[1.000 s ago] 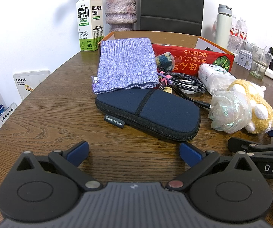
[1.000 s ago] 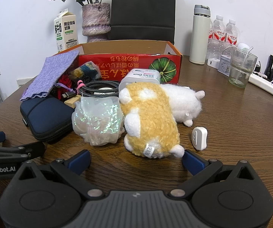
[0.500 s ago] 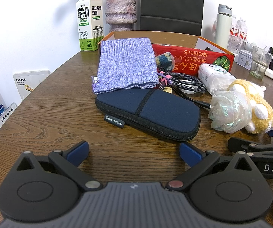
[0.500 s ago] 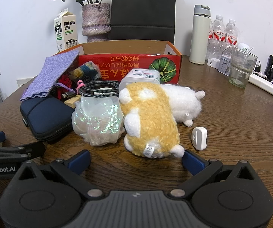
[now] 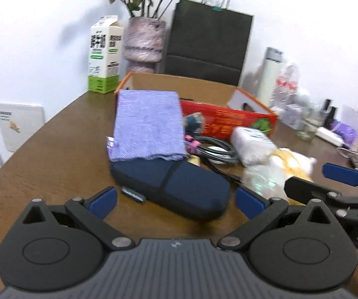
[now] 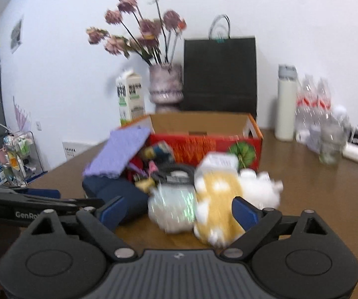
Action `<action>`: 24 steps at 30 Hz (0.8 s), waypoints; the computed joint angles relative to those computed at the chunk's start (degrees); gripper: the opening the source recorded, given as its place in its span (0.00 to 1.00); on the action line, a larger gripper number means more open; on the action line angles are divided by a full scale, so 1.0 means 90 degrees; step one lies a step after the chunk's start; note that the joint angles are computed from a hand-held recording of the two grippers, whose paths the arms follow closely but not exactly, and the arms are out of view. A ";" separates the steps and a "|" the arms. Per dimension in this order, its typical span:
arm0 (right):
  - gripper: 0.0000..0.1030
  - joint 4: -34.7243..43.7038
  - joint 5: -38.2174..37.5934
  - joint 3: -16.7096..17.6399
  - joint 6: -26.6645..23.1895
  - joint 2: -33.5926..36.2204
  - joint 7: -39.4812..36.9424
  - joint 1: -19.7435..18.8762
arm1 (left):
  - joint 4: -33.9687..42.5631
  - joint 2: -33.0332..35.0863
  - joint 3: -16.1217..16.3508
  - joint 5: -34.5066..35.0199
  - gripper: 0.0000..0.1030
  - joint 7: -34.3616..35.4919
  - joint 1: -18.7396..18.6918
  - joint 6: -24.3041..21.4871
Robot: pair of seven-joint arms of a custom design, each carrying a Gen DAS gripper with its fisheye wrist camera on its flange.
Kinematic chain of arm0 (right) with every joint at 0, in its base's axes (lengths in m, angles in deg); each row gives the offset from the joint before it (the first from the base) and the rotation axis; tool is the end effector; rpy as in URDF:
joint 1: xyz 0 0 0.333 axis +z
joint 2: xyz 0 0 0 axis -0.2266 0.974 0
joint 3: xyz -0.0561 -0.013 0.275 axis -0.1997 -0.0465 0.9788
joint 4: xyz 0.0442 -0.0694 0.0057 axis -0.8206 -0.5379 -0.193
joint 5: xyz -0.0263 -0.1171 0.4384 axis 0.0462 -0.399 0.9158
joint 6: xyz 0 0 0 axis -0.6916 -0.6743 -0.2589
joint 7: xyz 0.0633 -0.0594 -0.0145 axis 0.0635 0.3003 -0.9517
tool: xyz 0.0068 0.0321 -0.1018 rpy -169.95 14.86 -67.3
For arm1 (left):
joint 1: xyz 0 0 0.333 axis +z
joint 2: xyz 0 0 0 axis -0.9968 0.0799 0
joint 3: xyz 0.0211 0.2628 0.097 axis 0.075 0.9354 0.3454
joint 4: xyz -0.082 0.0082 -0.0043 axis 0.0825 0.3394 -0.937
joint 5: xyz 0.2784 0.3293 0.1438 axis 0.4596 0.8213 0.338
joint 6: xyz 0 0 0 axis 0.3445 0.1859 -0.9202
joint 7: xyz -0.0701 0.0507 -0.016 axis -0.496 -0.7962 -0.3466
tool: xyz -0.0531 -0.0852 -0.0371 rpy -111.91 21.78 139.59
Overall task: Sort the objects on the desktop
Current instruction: 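Grasp the navy zippered pouch with the left tool while the right tool grasps the clear iridescent bag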
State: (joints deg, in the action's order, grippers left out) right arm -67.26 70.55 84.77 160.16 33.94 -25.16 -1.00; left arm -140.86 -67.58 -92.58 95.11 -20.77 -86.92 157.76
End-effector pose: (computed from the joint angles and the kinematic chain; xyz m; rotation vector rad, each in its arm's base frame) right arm 0.6962 0.2528 0.4118 -1.8218 0.8821 -0.5390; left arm 0.6290 -0.1258 0.4030 -1.9031 1.2155 -0.8328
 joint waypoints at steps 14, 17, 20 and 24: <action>0.21 0.0425 -0.2186 0.0056 -0.0587 0.0524 0.2211 -0.0097 | 0.0516 0.0785 0.0464 -0.2695 0.55 0.1637 -0.0086 0.1024; 0.21 0.0162 -0.1888 0.0110 -0.0576 0.0301 0.2119 -0.0210 | 0.0018 0.0444 0.0312 -0.3031 0.33 0.1841 0.0169 0.1455; 0.21 -0.0103 -0.1423 0.0134 -0.0602 0.0048 0.1845 -0.0305 | -0.0593 -0.0159 0.0232 -0.3421 0.01 0.2517 0.0163 0.1131; 0.21 -0.0411 -0.0650 0.0080 -0.0831 -0.0297 0.1243 -0.0369 | -0.0832 -0.0354 0.0089 -0.4182 0.13 0.3170 0.0269 0.0776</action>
